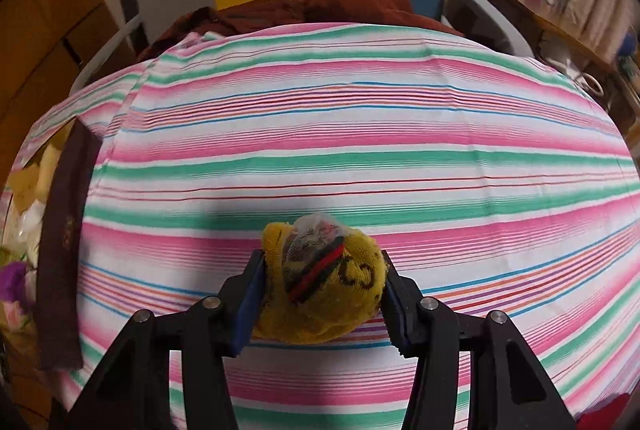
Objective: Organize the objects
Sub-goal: 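Carry the cracker packet and yellow sock over the gold tray, then lower the cracker packet and sock into the tray and open both tools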
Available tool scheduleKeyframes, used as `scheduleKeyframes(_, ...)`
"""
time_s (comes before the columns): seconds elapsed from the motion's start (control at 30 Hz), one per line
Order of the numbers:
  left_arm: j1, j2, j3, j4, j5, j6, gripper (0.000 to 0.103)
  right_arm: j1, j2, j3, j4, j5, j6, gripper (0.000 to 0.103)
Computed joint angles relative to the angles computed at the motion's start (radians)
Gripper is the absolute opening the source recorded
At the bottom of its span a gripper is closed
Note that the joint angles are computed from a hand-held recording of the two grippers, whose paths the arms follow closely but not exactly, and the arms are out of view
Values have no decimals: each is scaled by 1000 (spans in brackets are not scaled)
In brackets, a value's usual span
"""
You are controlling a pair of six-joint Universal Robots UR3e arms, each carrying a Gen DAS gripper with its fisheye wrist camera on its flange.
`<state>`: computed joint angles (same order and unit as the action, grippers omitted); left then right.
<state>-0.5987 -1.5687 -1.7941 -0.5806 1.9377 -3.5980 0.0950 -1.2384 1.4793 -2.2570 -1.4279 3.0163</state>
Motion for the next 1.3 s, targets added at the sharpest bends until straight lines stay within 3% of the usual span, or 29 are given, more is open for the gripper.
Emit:
scheduleKeyframes(0.27, 248, 417, -331, -64, -99, 2, 50, 161, -23, -125, 70, 12, 37, 53)
scheduleKeyframes(0.5, 658, 823, -505, -276, -335, 150, 50, 350, -38, -177, 50, 86, 87, 53)
scheduleKeyframes(0.57, 757, 894, -515, -332, -412, 199, 50, 395, -27, -182, 34, 116, 103, 53)
scheduleKeyframes(0.67, 790, 884, -512, -324, -462, 219, 50, 468, 20, -225, 51, 163, 105, 55)
scheduleKeyframes(0.83, 674, 705, -483, -173, -402, 193, 50, 573, 131, -319, 76, 121, 120, 70)
scheduleKeyframes(0.9, 638, 633, -476, -110, -380, 182, 51, 586, 150, -326, 71, 92, 139, 85)
scheduleKeyframes(1.07, 578, 552, -446, -68, -314, 144, 56, 589, 145, -310, 60, 58, 153, 87)
scheduleKeyframes(1.17, 507, 550, -432, -69, -209, 113, 62, 597, 123, -275, 21, 10, 160, 88)
scheduleKeyframes(1.3, 444, 585, -419, -123, -106, 58, 65, 617, 89, -231, -71, -79, 207, 100)
